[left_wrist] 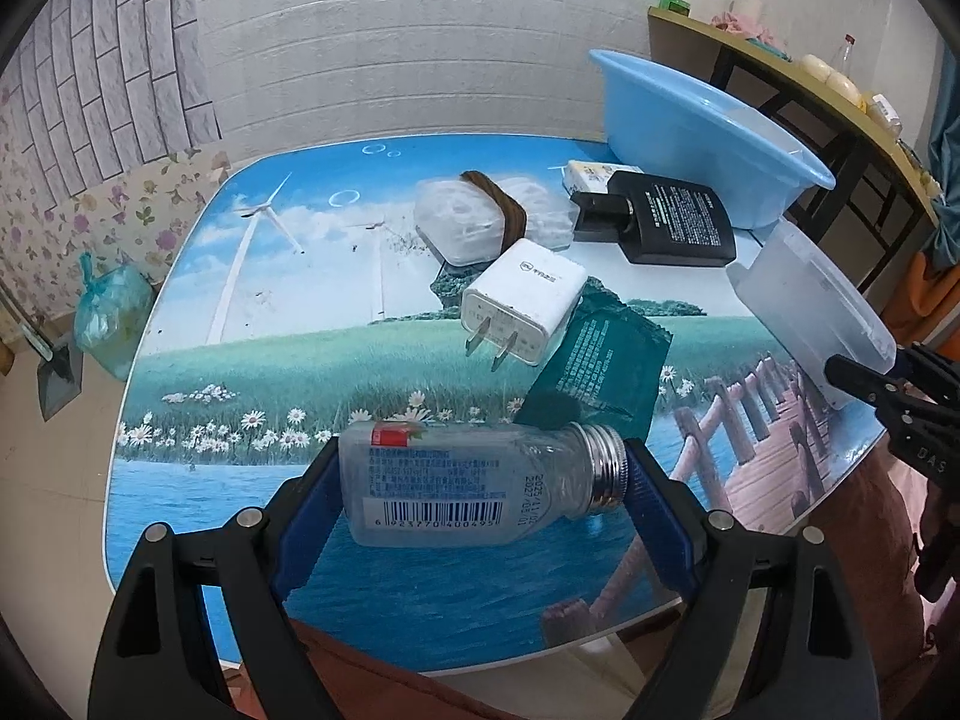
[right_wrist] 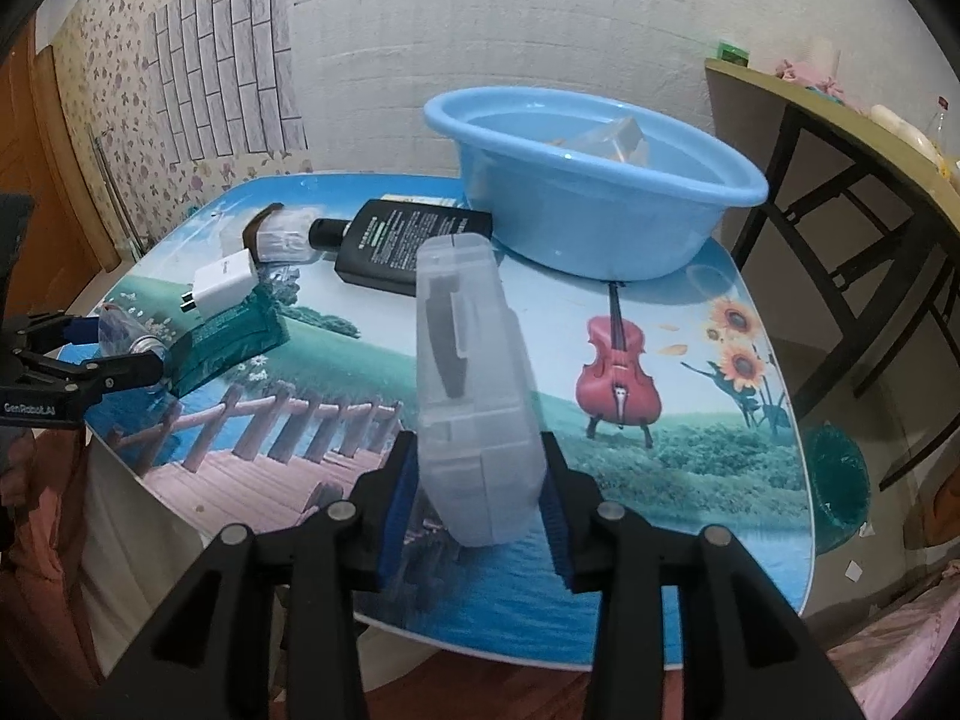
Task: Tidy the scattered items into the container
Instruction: 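Carry the glass bottle and plastic box over the basin and open both tools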
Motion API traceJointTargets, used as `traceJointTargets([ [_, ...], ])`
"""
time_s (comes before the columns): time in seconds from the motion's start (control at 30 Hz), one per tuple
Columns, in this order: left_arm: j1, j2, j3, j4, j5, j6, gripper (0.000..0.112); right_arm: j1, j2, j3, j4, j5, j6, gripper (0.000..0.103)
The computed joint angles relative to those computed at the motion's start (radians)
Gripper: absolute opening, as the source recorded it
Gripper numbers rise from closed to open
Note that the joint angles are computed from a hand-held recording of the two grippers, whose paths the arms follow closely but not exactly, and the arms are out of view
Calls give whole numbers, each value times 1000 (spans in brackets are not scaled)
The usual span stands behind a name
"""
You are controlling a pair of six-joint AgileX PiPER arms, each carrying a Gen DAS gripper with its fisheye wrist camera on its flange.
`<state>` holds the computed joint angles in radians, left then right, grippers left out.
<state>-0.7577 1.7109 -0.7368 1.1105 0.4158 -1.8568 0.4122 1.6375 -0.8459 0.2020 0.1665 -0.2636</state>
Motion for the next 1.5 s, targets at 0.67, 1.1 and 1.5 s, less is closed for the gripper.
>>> traceJointTargets([
  [0.67, -8, -47, -11, 11, 36, 35, 86, -30, -6, -22, 375, -1, -341, 30],
  [1.1, -18, -95, -152, -55, 120, 163, 86, -68, -147, -10, 716, 11, -642, 30],
  [1.5, 33, 76, -479, -222, 110, 491, 86, -180, -70, -144, 760, 74, -675, 30],
])
